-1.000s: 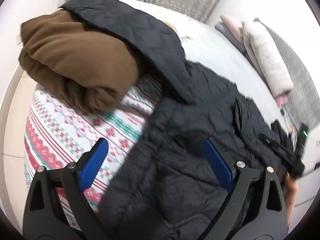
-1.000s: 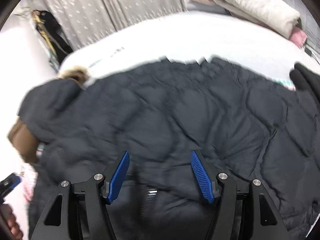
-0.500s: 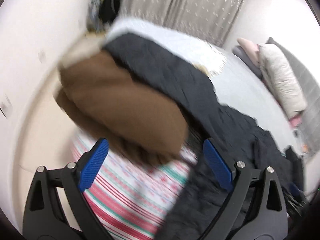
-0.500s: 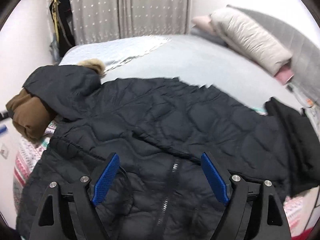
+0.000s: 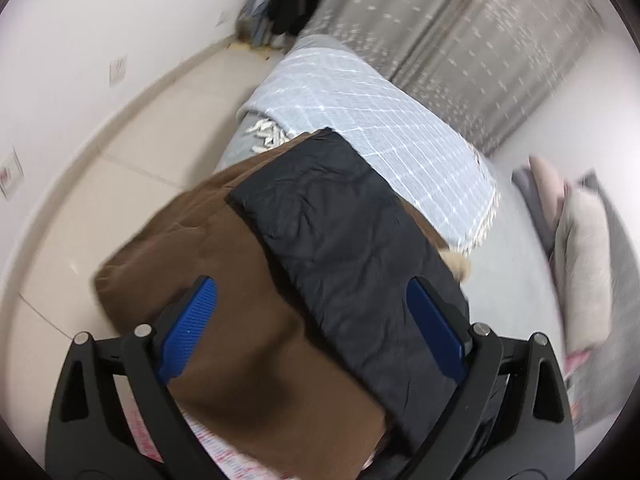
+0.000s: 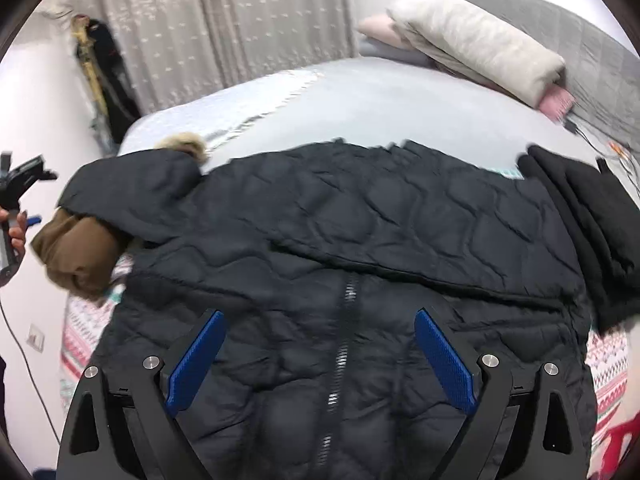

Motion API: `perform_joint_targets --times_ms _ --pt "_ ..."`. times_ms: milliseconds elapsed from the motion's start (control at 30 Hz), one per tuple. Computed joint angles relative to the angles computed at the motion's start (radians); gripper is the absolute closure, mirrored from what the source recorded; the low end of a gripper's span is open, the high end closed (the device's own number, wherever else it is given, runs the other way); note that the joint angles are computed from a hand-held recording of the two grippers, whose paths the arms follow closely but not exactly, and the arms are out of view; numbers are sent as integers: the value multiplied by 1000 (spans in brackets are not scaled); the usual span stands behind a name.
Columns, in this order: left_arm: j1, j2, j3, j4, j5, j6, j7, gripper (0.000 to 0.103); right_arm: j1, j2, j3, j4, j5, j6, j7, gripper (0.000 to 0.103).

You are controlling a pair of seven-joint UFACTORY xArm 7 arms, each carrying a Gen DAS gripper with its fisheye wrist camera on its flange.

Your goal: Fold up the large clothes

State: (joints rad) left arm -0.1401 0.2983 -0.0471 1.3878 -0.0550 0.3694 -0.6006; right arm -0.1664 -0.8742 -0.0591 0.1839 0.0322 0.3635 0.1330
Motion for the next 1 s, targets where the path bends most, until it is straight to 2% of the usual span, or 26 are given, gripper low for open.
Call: perform_joint_targets --times_ms 67,133,200,267,333,367,400,433,533,600,667,733,867,1000 --pt "-3 33 3 22 -13 -11 -22 7 16 10 -42 3 17 -6 -25 7" --pt "-46 78 54 61 56 4 -111 7 41 11 -84 5 40 -3 -63 7" --pt "-84 111 94 83 124 6 -188 9 50 15 -97 7 59 1 -86 7" --pt "-140 119 152 82 230 -16 -281 29 52 23 -101 8 75 -3 -100 7" --pt "-153 128 159 96 294 -21 -298 79 64 35 -114 9 95 -9 -118 7" --pt "-144 128 143 104 299 -11 -283 90 68 39 -121 11 104 -9 -127 7" --pt "-134 123 130 107 299 -7 -270 95 72 42 -131 12 115 -9 -136 7" --pt "-134 112 133 101 310 -16 -279 96 73 44 -138 14 124 -9 -146 7" --pt "-194 27 212 11 435 -168 -411 97 69 40 -159 16 151 -13 -169 7" --pt "-219 -14 229 -11 508 -215 -441 97 62 36 -174 19 169 -10 -180 7" --pt "-248 -52 249 -34 591 -241 -497 98 69 31 -208 23 198 -8 -201 7" --pt "-243 -82 225 -49 622 -281 -509 98 73 34 -237 31 228 2 -218 7" --pt "-263 -118 216 -53 729 -302 -586 98 76 64 -279 55 277 32 -259 7" --pt "-329 -135 263 -31 993 -339 -772 98 11 147 -258 96 276 89 -253 7"
